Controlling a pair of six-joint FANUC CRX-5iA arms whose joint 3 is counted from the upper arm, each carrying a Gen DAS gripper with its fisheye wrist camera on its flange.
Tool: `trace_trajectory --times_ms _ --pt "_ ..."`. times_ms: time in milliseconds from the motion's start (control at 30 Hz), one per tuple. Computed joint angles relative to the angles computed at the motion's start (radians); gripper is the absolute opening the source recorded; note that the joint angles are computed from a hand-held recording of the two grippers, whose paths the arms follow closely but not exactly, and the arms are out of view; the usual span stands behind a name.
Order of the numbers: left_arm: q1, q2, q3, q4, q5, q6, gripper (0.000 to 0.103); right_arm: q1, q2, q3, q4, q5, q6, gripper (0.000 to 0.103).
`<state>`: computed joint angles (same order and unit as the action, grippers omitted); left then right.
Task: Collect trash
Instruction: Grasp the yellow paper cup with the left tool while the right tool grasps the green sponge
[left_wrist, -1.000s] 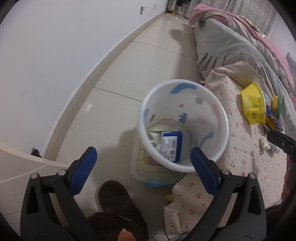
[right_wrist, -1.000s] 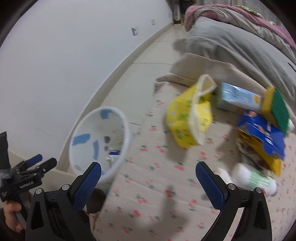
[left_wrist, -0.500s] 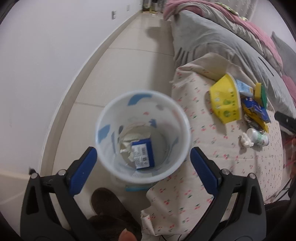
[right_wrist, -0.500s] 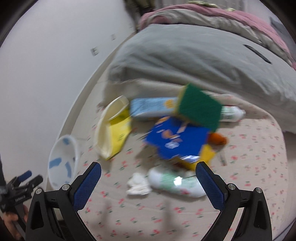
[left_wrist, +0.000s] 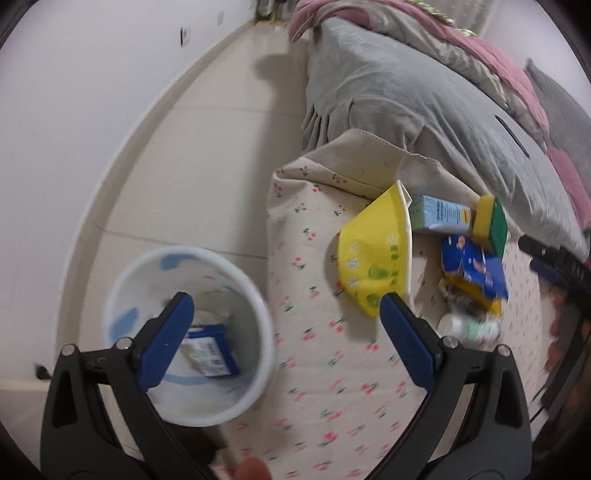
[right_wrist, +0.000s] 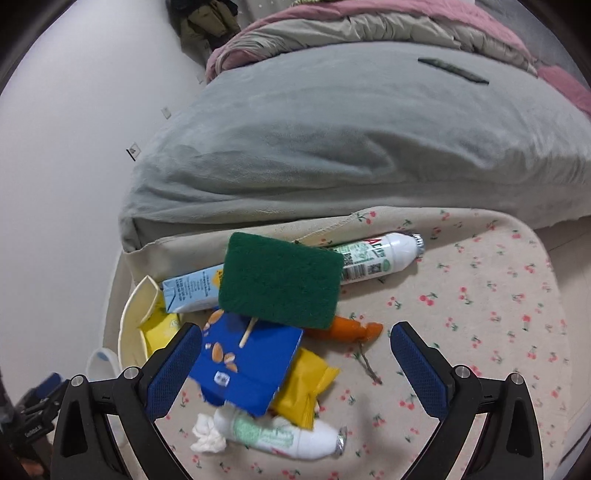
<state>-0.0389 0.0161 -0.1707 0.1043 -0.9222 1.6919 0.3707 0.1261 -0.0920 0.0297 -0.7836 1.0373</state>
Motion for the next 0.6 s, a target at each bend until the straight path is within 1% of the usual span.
trace_trajectory --times_ms 33,167,233,300,367,400,500,567,600 --pt "0.006 0.017 -0.004 0.054 0.016 -0.019 0.100 -0.010 0.012 0.018 -0.027 -0.002 0.018 0.103" --pt "-0.016 0.062 0.023 0.102 0.035 -0.010 0.095 -0.040 0.050 0.071 -0.122 0.005 0.074 0.103" --pt "-0.027 0.087 0.034 0.125 0.047 -0.015 0.093 -0.046 0.069 0.091 -0.140 0.000 0.076 0.103" --pt "-0.039 0.109 0.047 0.134 0.051 -0.017 0.089 -0.046 0.085 0.104 -0.133 -0.003 0.062 0.103" --pt "-0.048 0.126 0.056 0.141 0.053 -0.021 0.081 -0.040 0.100 0.108 -0.102 0.002 0.032 0.103" --pt "-0.055 0.139 0.064 0.138 0.053 -0.017 0.079 -0.040 0.106 0.110 -0.096 0.004 0.025 0.103" --pt "-0.063 0.159 0.079 0.125 0.046 -0.006 0.066 -0.046 0.131 0.135 -0.121 -0.007 0.029 0.103" --pt "-0.058 0.163 0.074 0.136 0.042 -0.013 0.052 -0.049 0.146 0.149 -0.138 -0.016 0.039 0.103" --pt "-0.055 0.166 0.070 0.153 0.042 -0.025 0.049 -0.049 0.152 0.154 -0.139 -0.020 0.039 0.103"
